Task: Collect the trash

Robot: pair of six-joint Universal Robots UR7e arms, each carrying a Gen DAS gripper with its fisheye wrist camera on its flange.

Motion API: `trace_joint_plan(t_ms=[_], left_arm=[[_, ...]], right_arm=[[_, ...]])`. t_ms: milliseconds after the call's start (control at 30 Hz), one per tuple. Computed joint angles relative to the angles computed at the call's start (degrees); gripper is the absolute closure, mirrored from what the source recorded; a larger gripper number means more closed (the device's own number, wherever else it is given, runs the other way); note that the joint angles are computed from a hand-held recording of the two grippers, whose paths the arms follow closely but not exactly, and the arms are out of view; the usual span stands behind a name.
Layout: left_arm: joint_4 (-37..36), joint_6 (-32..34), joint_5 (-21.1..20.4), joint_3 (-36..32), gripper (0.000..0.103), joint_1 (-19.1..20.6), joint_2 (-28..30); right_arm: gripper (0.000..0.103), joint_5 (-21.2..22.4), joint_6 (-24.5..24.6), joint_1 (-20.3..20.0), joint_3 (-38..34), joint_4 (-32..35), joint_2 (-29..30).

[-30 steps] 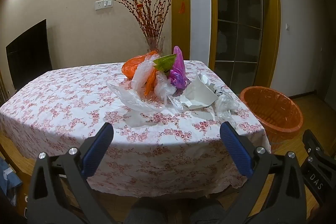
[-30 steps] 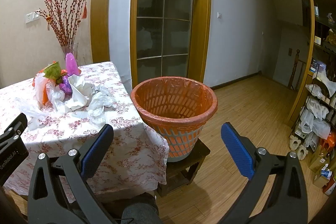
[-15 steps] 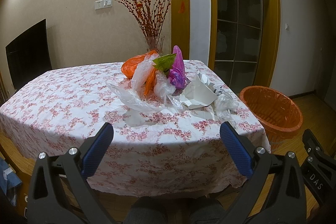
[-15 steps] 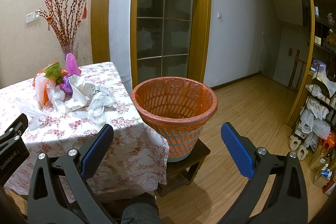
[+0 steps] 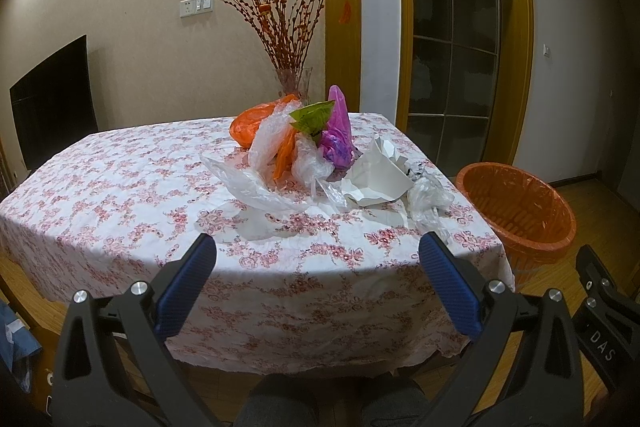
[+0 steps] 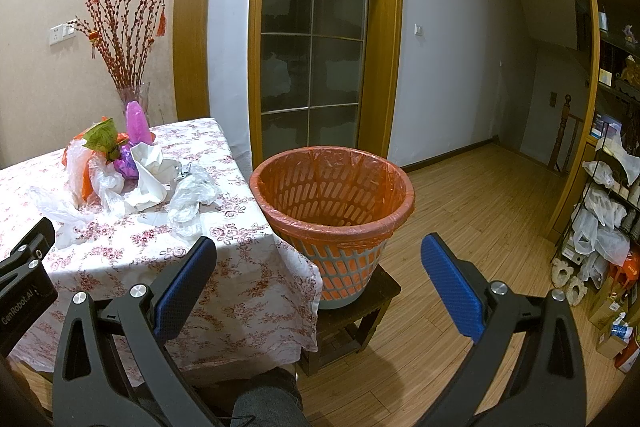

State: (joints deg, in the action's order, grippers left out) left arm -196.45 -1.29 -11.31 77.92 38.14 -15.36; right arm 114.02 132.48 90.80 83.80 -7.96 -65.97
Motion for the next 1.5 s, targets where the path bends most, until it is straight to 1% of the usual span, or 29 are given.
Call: trace_joint_plan(t_ms=[967, 1500], left_arm=[[0.82, -0.88, -0.05, 0.26, 0.004, 0.02, -0.22], [2.79, -3.15, 0.0, 0.46, 0.004, -0.07, -0.36]], right_arm=[[0.002, 0.01, 0.01, 0.04, -0.16, 0.04, 0.17], [0.002, -0.31, 0.06, -0.24, 0.18, 0.16, 0.02]])
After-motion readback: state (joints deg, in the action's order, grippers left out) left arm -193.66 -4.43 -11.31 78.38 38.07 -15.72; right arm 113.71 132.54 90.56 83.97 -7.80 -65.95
